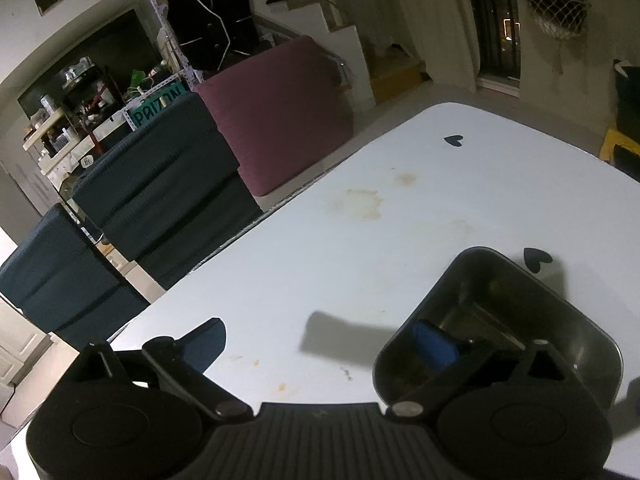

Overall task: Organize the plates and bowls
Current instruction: 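Move both tools to the rim of another small steel tin, then close both tools on the second steel tin rim and lift it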

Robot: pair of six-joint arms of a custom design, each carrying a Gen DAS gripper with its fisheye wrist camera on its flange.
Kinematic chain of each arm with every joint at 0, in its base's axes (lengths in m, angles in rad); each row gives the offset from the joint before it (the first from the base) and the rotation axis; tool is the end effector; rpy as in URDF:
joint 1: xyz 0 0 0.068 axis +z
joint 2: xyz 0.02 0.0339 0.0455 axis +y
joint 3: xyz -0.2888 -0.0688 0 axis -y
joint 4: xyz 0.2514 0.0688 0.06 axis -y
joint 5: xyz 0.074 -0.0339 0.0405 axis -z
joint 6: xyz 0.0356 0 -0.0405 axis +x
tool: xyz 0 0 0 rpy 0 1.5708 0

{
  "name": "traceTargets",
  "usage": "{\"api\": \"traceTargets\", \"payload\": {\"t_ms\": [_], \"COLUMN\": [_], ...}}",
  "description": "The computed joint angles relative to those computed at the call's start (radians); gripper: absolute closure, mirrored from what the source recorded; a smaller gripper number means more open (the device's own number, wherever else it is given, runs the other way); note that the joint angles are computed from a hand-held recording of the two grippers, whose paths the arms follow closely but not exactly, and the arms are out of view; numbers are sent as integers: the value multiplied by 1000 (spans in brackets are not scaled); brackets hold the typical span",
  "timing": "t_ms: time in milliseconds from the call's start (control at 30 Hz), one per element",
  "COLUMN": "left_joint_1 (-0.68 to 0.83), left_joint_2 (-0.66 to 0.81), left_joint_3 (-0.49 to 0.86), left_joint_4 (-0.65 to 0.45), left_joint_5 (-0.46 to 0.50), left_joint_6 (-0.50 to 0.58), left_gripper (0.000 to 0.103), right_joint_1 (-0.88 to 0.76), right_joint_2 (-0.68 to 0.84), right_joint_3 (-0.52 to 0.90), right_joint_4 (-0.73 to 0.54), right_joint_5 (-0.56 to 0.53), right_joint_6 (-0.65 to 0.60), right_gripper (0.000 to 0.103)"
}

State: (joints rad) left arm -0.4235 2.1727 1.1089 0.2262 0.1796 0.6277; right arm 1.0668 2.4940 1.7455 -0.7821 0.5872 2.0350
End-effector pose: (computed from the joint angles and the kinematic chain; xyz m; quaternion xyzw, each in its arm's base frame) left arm 0.3903 -0.1829 0.0799 0.4943 0.7882 -0.0469 0.3637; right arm 0.2488 0.4104 0.0570 0.4506 0.8443 0.0135 0.2897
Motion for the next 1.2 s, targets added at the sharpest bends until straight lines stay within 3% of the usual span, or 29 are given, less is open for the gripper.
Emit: {"api": "traceTargets", "payload": {"t_ms": [167, 233, 300, 333, 400, 500, 667, 700, 767, 833, 1033, 1200], "left_joint_1": [35, 51, 81, 101, 137, 161, 194, 191, 182, 168, 133, 118], "left_joint_2": [3, 6, 12, 16, 27, 36, 44, 44, 50, 61, 107, 141], "left_joint_3": [25, 34, 51, 73, 114, 125, 174, 177, 187, 198, 237, 259], "left_joint_4": [-25, -23, -27, -55, -110, -115, -191, -201, -216, -237, -274, -253], "left_joint_5": [10, -10, -18, 7, 48, 57, 208, 227, 254, 267, 241, 159], "left_joint_6": [-7, -25, -65, -79, -93, -84, -119, -116, -92, -68, -33, -38], "left_gripper": [8, 26, 30, 30, 30, 31, 31, 31, 31, 32, 45, 47], "right_joint_1": [-8, -13, -21, -38, -49, -57, -56, -58, -68, -86, -137, -163], "right_joint_2": [-33, -45, -42, -26, -15, -38, -97, -108, -126, -128, -82, -29], "right_joint_3": [-86, -119, -105, -76, -105, -159, -253, -265, -301, -299, -262, -171], "right_joint_4": [105, 159, 143, 101, 131, 189, 315, 332, 393, 446, 532, 465], "right_joint_5": [8, 21, 9, -50, -95, -63, 79, 111, 153, 179, 135, 87], "right_joint_6": [-47, -83, -134, -151, -121, -113, -54, -48, -36, -36, -87, -127], "right_gripper": [29, 36, 77, 103, 103, 103, 94, 90, 67, 57, 57, 63]}}
